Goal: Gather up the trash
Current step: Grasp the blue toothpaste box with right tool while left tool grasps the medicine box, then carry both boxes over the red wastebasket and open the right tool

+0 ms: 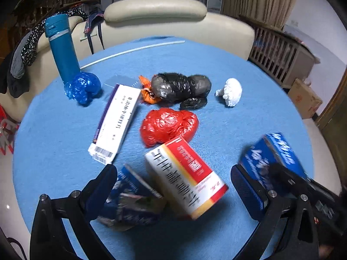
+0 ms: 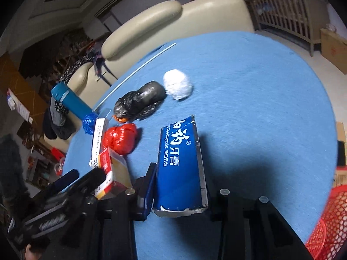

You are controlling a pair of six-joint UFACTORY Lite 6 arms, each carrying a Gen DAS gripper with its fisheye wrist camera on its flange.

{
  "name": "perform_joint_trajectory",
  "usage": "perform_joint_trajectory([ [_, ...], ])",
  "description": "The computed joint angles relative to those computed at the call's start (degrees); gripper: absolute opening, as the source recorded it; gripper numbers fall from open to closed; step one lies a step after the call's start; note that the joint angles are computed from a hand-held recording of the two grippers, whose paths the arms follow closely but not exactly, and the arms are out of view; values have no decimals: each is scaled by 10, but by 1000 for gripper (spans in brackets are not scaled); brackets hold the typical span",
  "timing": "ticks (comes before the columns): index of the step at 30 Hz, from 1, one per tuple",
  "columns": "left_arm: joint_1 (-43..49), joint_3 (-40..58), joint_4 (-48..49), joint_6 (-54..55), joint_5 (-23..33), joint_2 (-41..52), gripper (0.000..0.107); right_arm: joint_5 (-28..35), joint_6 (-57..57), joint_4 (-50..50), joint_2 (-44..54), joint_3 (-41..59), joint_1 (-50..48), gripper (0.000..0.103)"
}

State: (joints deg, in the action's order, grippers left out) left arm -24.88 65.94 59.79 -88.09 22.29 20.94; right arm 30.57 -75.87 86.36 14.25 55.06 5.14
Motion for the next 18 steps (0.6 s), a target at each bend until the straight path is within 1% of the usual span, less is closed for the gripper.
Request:
perform_joint_trajectory([
  [1, -3, 19, -14, 14, 11, 19, 103, 1, 1, -3, -4, -5, -5, 39],
  [3, -5, 64, -69, 87, 31, 65, 103, 7, -8, 2, -10, -15, -13, 39],
  [4, -3, 67, -85, 109, 20, 72, 86, 10, -10, 3, -12, -18, -14, 39],
  [5, 4, 65, -111, 141, 1, 74, 79, 12, -13, 5, -14, -21, -14, 39],
  [6, 5, 62, -116, 149, -4, 71, 74, 12, -19, 9, -17, -27, -14, 39],
  [7, 5, 52, -109, 147, -12, 62, 61, 12, -24, 12, -20, -31, -12, 39],
  [9, 11, 33, -124, 174, -33, 35, 53, 11, -31, 22, -21, -38, -9, 39],
  [10, 13, 24, -118, 169, -37, 21, 52, 11, -34, 27, -23, -42, -8, 39],
  [13, 13, -29, -57, 114, -56, -55, 52, 7, -38, 38, -40, -56, -2, 39],
  [16, 4, -80, -3, 57, -55, -124, 52, 2, -37, 39, -61, -71, 3, 39],
  [18, -3, -118, 17, 32, -52, -174, 52, -3, -32, 38, -80, -83, 6, 39],
])
